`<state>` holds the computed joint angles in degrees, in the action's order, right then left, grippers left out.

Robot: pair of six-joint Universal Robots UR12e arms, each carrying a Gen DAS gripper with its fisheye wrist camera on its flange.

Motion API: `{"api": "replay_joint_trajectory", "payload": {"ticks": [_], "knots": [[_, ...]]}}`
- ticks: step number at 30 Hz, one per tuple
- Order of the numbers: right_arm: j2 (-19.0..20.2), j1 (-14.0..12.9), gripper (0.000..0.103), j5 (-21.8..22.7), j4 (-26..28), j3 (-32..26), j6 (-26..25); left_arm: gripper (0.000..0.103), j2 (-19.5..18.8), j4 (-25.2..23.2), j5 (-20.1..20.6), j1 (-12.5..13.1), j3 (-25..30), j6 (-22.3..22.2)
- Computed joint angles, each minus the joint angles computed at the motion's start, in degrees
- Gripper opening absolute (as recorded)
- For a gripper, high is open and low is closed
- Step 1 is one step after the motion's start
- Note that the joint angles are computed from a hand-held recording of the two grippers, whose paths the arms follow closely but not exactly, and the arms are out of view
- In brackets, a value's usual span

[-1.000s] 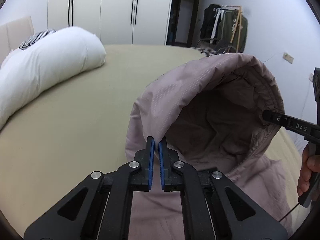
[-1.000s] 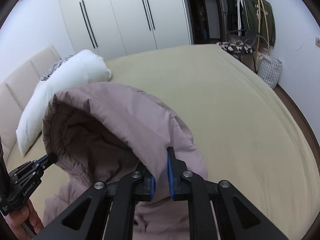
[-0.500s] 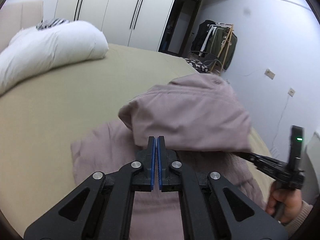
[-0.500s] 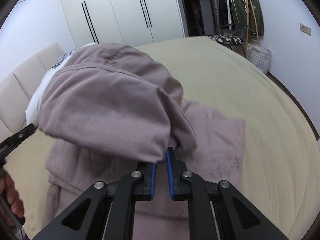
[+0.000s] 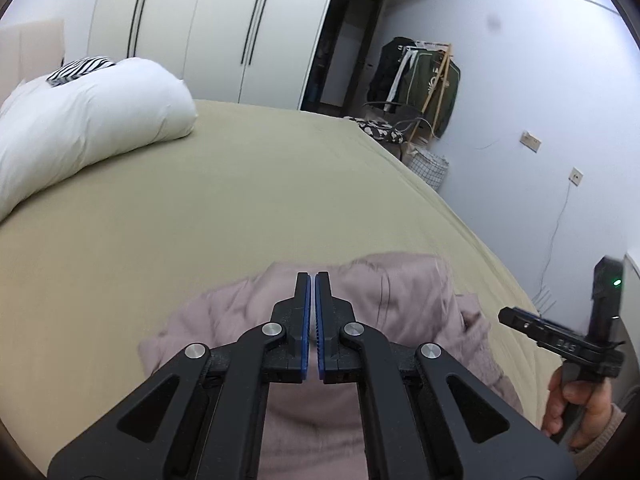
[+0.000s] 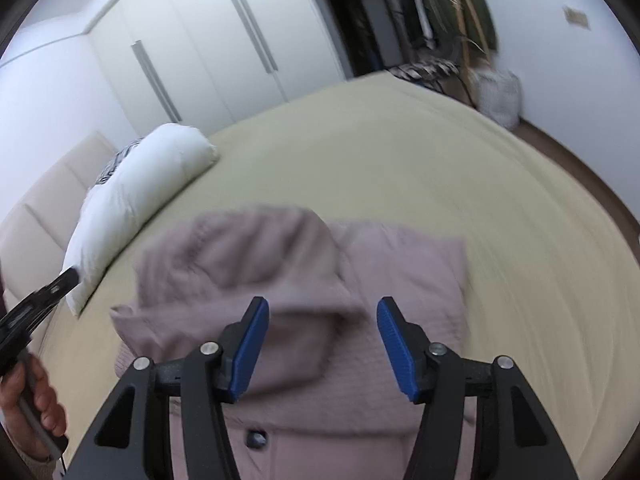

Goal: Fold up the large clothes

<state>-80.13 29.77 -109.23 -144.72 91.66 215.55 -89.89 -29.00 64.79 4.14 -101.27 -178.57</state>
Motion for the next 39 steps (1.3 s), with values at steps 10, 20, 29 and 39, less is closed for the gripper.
{"api": "replay_joint_trajectory", "payload": {"ticks": [10, 20, 29, 39], "knots": [[7.76, 0.43, 0.027, 4.06, 18.66, -9.11, -7.4, 0.001, -4.23, -11.04, 7.3, -5.3, -0.87, 6.13], [6.13, 2.08, 0.023, 1.47, 13.17, -6.83, -8.2, 0.001, -1.04, -4.68, 1.47, -2.28, -5.23, 2.9], [11.51, -0.29, 0.023, 5.09, 9.24, -15.5, -11.44, 0.001, -5.24, -2.57, 1.07, -2.64, 0.42, 0.16], [14.3, 0.41, 0.021, 2.99, 11.38, -12.88, -14.88, 0.001, -7.99, -4.76, 4.99, -5.27, -2.18, 1.06]]}}
